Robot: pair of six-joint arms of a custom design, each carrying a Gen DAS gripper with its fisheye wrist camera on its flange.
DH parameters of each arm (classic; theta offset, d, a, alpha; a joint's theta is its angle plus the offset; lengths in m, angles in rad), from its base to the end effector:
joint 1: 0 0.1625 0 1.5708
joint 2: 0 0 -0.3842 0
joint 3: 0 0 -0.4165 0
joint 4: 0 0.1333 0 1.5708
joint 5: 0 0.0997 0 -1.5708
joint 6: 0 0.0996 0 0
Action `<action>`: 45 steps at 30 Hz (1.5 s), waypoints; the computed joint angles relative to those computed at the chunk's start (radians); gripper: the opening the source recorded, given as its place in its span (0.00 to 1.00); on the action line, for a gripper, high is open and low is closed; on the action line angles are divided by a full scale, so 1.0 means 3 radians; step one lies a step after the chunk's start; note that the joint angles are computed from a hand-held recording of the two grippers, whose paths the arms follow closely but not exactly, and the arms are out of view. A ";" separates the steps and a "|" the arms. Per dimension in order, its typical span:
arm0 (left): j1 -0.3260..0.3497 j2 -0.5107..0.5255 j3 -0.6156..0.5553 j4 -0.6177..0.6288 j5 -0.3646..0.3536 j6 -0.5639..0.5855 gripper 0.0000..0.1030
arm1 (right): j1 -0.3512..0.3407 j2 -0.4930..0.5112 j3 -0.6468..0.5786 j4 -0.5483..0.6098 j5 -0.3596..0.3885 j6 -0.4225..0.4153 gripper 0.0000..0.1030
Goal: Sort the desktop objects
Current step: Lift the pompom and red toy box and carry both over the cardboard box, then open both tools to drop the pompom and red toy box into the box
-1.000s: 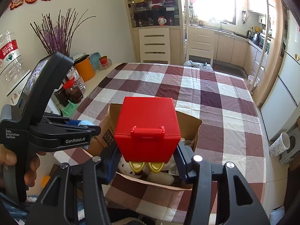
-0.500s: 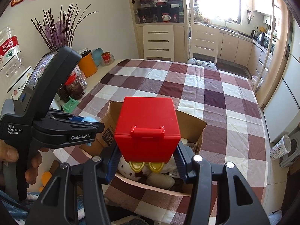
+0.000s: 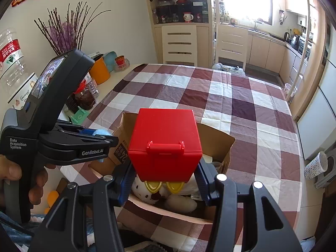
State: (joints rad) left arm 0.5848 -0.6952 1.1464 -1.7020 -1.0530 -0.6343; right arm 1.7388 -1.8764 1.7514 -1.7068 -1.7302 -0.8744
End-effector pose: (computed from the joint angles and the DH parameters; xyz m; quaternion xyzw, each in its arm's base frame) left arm -0.5140 -0.5593 0.1135 0.2071 0.9325 -0.0769 0.2858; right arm 0.1860 -0.3938 0.5115 0.4831 -0.8623 0.0944 0.1189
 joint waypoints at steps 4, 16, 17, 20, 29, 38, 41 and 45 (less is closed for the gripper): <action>-0.0007 0.0021 -0.0018 0.0011 -0.0008 0.0047 0.24 | -0.0002 0.0008 -0.0006 0.0014 -0.0010 0.0011 0.51; -0.0028 0.0042 -0.0048 0.0006 -0.0013 0.0129 0.24 | -0.0021 0.0011 -0.0022 0.0012 -0.0017 0.0038 0.51; -0.0030 0.0042 -0.0050 0.0001 -0.0010 0.0136 0.24 | -0.0022 0.0010 -0.0021 0.0009 -0.0016 0.0037 0.51; -0.0043 0.0046 -0.0058 -0.0012 0.0008 0.0159 0.24 | -0.0029 0.0013 -0.0028 0.0003 -0.0009 0.0036 0.51; -0.0063 0.0051 -0.0076 -0.0019 0.0001 0.0214 0.24 | -0.0042 0.0004 -0.0041 0.0005 0.0000 0.0032 0.51; -0.0069 0.0063 -0.0095 0.0013 -0.0012 0.0231 0.24 | -0.0059 0.0001 -0.0052 0.0019 0.0005 0.0026 0.51; -0.0072 0.0074 -0.0107 0.0036 -0.0010 0.0234 0.24 | -0.0080 0.0000 -0.0061 0.0021 0.0002 0.0015 0.51; -0.0083 0.0115 -0.0153 0.0142 0.0033 0.0262 0.50 | -0.0091 0.0001 -0.0061 0.0008 -0.0026 0.0026 0.51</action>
State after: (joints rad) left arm 0.5600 -0.6607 1.1007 -1.6594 -1.0432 -0.5556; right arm 1.7115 -1.8761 1.7329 -1.7044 -1.7378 -0.8668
